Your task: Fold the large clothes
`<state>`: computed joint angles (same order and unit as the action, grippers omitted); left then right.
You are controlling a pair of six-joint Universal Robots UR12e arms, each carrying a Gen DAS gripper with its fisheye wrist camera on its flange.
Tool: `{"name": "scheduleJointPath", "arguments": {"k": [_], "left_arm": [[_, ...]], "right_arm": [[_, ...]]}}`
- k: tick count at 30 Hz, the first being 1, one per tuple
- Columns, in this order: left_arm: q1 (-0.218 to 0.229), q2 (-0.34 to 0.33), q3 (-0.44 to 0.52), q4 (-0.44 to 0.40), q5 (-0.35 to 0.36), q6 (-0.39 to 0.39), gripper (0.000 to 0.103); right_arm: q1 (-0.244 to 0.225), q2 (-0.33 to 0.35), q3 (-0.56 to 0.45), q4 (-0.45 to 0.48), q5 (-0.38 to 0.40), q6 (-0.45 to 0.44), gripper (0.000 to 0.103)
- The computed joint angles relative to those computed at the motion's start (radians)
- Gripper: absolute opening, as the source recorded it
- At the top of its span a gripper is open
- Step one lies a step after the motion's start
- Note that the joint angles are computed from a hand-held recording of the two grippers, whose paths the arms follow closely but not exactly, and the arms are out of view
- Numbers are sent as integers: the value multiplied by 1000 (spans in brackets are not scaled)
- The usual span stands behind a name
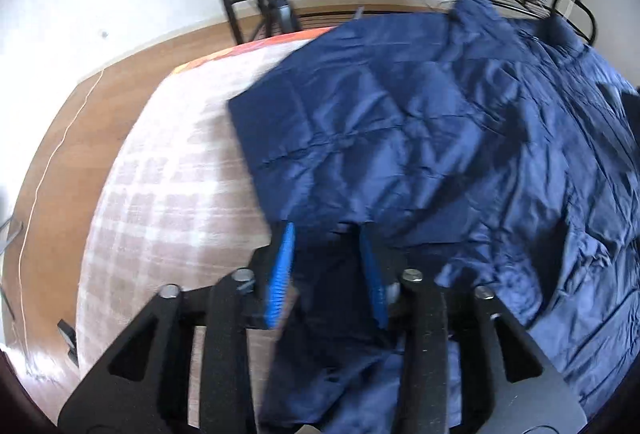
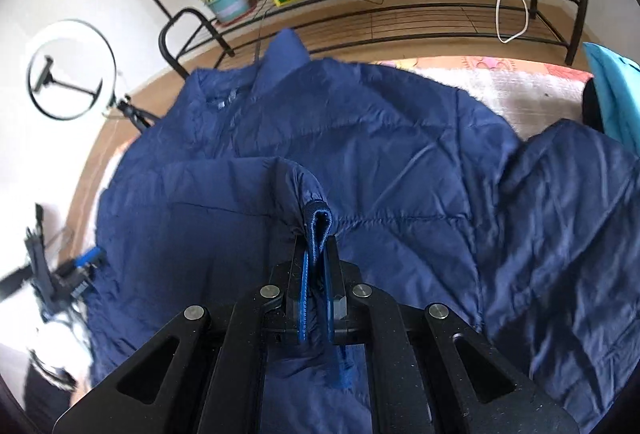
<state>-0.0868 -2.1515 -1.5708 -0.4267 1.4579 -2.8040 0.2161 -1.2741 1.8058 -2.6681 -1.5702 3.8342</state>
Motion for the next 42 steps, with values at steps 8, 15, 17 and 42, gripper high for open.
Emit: {"name": "scheduleJointPath", "arguments": {"k": [8,15,17,42], "left_arm": [[6,50,-42,36,-31,-1,45],[19,163,-132,98,-165,-50,45],[19,196,-155,105,-205,-58,45],[-67,561,-490,14,-531,89,45]], "right_arm": [[29,9,-42,142,-173,-18,8],[43,-89,41,38,-178,0,20],[60,-133,73,22,-209,10,27],[377,-542,305,422,-638,461,46]]}}
